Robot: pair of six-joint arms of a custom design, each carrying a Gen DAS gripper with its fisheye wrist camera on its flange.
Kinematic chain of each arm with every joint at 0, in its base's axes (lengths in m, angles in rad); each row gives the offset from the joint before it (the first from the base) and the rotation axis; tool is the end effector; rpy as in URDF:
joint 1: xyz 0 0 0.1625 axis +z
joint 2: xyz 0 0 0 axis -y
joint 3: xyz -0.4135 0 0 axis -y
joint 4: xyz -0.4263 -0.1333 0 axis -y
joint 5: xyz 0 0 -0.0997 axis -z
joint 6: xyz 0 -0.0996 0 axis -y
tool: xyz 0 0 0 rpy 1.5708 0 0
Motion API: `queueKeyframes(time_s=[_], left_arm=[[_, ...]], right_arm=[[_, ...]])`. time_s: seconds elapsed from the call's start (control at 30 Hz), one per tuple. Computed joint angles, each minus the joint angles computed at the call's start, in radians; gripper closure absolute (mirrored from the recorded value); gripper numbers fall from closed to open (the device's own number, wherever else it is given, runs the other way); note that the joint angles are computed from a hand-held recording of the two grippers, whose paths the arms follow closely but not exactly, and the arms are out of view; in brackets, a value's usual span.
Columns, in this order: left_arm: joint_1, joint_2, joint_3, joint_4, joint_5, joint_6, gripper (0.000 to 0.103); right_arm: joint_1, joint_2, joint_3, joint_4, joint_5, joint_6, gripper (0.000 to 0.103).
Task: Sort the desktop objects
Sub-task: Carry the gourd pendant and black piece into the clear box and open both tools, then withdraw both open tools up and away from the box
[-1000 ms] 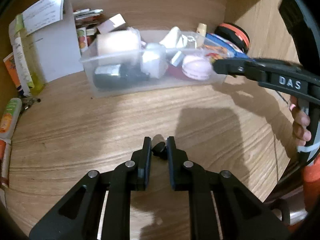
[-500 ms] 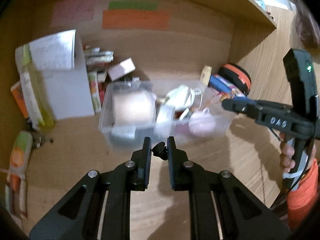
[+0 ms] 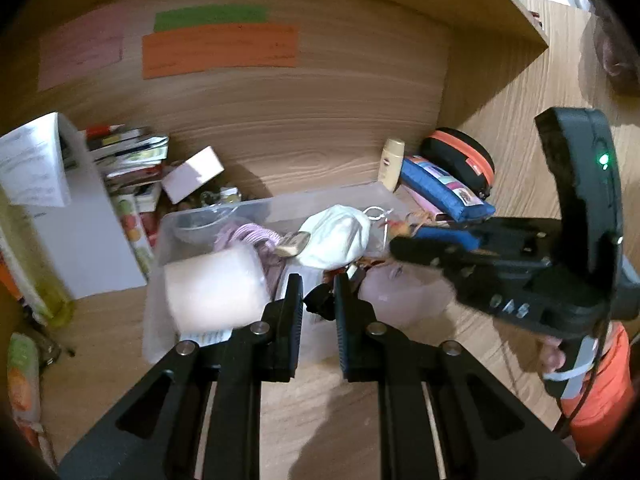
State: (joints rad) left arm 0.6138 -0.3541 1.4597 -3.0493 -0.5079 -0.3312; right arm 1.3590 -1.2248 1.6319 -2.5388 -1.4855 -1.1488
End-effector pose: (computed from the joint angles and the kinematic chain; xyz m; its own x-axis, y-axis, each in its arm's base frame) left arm -0.4368 -0.5773 -0.0839 -0.7585 0.0282 -0.6510 0.5442 0.5769 -0.6091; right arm -0.0020 -0.6838 0.3517 -0.5653 -0.6876 0.4557 -0.8244 0.4897 -0.2837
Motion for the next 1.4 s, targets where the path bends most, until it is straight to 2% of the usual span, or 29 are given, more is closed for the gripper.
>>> queueKeyframes(time_s=[0.3, 0.6, 0.67, 0.73, 0.83, 0.93, 1.03, 1.17, 1.27, 1.4], left_arm=[[0.049, 0.039, -0.084, 0.033, -0.070, 0.022, 0.089], [0.060, 0.030, -0.076, 0.059, -0.100, -0.016, 0.089], [0.058, 0.027, -0.073, 0.058, -0.103, -0.013, 0.089], [0.055, 0.025, -0.071, 0.055, -0.104, -0.011, 0.089], [0.048, 0.021, -0.065, 0.047, -0.101, -0.008, 0.086], [0.039, 0.018, -0.056, 0.032, -0.087, -0.004, 0.080], [0.026, 0.008, -0.038, 0.016, -0.078, -0.005, 0.079], [0.005, -0.005, -0.012, 0.023, -0.040, -0.026, 0.078], [-0.013, -0.014, 0.008, 0.026, -0.002, -0.050, 0.066], [-0.047, -0.018, 0.034, 0.041, 0.093, -0.087, 0.052]], right_arm=[[0.015, 0.063, -0.040, 0.002, -0.067, -0.009, 0.086], [0.021, 0.073, -0.034, -0.029, -0.101, -0.021, 0.085], [0.023, 0.071, -0.028, -0.037, -0.110, -0.025, 0.082], [0.025, 0.065, -0.027, -0.021, -0.117, -0.020, 0.074], [0.024, 0.048, -0.010, -0.031, -0.111, -0.023, 0.073], [0.023, 0.027, 0.007, -0.039, -0.108, -0.023, 0.073], [0.020, 0.004, 0.027, -0.055, -0.104, -0.024, 0.072], [0.015, -0.027, 0.055, -0.071, -0.090, -0.021, 0.065], [0.010, -0.056, 0.080, -0.081, -0.076, -0.024, 0.064], [0.001, -0.098, 0.122, -0.108, -0.055, -0.028, 0.058]])
